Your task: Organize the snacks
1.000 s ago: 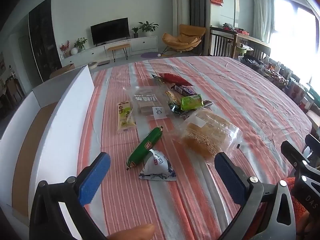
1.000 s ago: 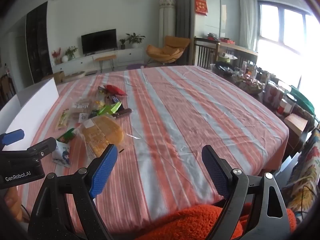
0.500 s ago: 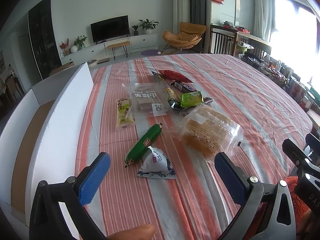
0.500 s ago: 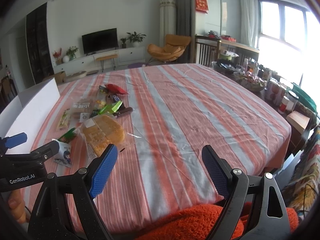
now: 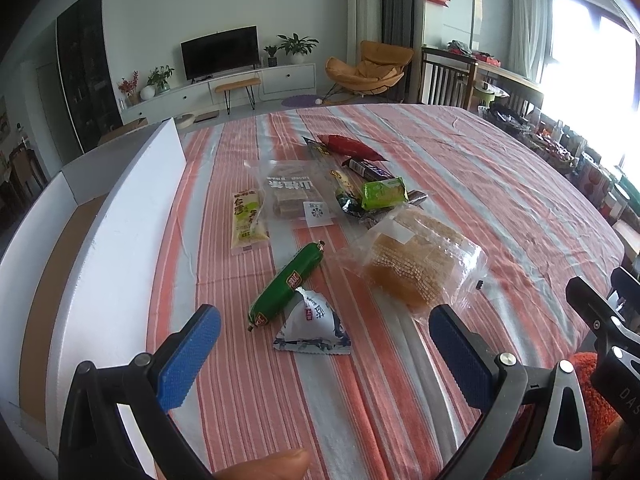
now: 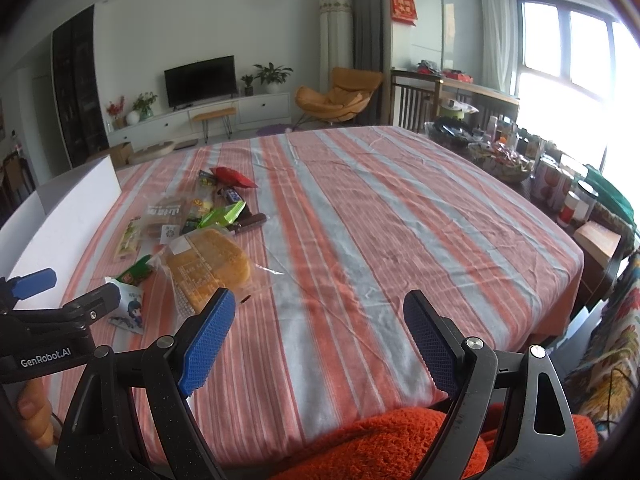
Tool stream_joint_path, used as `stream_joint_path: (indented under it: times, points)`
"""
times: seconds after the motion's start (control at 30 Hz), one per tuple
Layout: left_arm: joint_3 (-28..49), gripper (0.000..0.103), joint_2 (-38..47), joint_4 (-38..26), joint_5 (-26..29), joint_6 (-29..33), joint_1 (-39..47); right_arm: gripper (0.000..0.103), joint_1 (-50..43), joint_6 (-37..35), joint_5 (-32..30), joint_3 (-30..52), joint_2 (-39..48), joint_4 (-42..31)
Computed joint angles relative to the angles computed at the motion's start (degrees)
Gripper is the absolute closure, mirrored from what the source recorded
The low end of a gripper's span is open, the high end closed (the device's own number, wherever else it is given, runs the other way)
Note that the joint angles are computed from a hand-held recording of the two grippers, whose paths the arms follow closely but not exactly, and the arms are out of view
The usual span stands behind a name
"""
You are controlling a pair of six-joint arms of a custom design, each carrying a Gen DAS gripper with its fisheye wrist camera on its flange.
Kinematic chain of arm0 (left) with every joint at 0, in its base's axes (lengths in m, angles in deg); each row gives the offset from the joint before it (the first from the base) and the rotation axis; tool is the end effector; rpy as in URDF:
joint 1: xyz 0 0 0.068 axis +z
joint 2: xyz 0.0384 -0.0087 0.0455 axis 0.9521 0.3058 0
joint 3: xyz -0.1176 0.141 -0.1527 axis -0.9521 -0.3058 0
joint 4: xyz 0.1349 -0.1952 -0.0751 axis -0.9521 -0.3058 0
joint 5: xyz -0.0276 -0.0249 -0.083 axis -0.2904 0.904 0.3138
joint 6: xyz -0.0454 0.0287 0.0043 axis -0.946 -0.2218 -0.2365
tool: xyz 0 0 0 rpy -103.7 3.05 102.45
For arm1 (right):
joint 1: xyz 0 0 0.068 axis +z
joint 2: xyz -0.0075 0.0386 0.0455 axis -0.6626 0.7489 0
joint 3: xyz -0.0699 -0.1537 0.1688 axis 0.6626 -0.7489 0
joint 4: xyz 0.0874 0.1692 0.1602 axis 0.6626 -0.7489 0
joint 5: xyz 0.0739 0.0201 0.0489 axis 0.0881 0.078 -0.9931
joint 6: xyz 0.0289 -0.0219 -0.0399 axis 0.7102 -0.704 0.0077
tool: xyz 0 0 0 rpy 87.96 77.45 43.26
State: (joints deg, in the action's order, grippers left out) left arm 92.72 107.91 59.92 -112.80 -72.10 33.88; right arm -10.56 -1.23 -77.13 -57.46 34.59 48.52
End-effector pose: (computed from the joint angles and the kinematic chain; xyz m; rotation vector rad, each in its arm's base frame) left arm 0.1484 -0.0900 0.0988 -0.4293 2.3331 0.1833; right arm 0.2002 0.1135 0.0915 -0.4177 2.1686 0.1701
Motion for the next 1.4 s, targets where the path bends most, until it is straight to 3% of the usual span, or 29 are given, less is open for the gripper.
stream_joint_path:
  times: [1.4]
  points:
    - [0.45,0.000,0.83,-0.29,0.89,-0.87,0.12,0.014,1.51,0.71,0.11,-0.27,-0.31,-0.87]
